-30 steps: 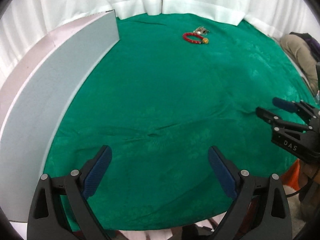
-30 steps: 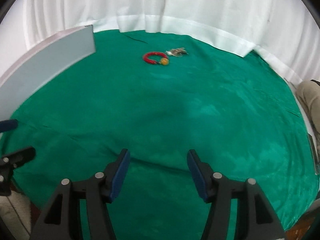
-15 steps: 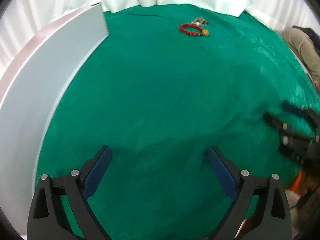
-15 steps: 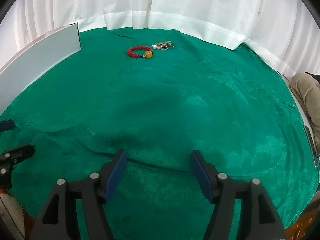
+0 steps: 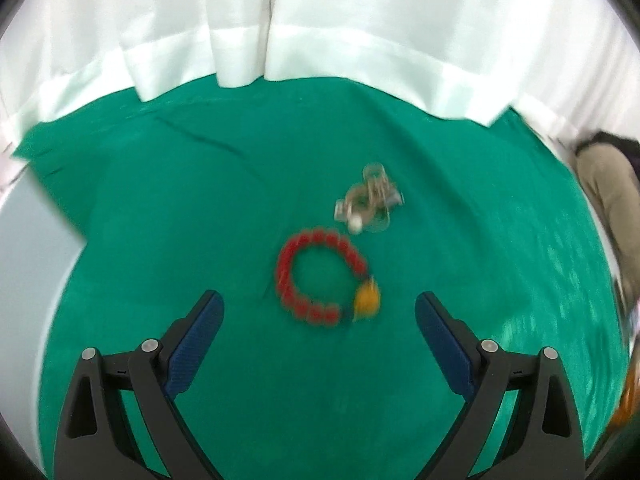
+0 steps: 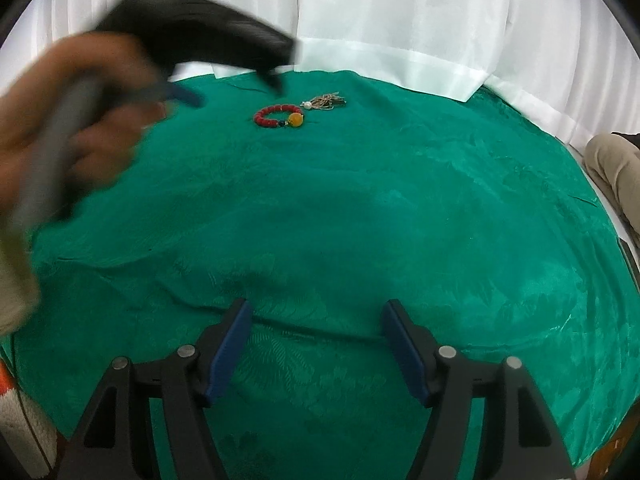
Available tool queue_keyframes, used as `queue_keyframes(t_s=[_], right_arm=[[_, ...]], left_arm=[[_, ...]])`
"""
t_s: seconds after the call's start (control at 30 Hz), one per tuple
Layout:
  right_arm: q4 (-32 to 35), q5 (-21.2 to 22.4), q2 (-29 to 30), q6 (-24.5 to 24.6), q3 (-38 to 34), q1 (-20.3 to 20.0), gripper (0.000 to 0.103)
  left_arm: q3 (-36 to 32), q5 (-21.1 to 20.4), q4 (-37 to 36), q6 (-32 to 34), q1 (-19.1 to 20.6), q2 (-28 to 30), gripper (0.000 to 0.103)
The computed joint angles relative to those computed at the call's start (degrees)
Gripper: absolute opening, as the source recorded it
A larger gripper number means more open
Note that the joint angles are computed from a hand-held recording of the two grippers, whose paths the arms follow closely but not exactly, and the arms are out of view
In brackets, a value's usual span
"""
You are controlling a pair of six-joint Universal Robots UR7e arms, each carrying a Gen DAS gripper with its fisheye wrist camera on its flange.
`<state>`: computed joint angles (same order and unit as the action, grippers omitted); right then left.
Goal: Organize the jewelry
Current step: 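Move the left tool toward the red bead bracelet with the amber bead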
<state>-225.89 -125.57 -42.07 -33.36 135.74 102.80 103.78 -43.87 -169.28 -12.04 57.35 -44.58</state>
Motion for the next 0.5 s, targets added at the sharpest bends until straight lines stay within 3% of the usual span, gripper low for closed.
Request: queue_keyframes(t_s=[0.2, 0.23, 0.33, 0.43, 0.5], right_arm=[[-0.55, 1.11, -0.26, -0.61, 0.56, -0.37, 0.07], [-0.86, 1.29, -0.19, -0.79, 0.64, -0.42, 0.07], [-1.6, 1.47, 0.11, -0.98, 0.76, -0.38, 0.07], [-1.99, 1.44, 0.39, -0.86, 0.77, -0.15, 0.07], [-2.15, 1.31, 0.51, -0.68, 0.76, -0.02, 0.07]], left_arm=[[-7.87, 5.01, 8.26, -3.09, 2.43, 5.77, 0.098], [-7.5, 7.28, 6.36, -0.65, 2.03, 6.41, 0.099], [-4.98, 5.89, 2.31, 2.32, 2.37, 5.36, 0.097], [-2.01, 4.93, -2.67, 6.7, 2.42, 4.06, 0.079], [0.05, 4.22, -4.66, 8.84, 2.27, 2.97, 0.055]])
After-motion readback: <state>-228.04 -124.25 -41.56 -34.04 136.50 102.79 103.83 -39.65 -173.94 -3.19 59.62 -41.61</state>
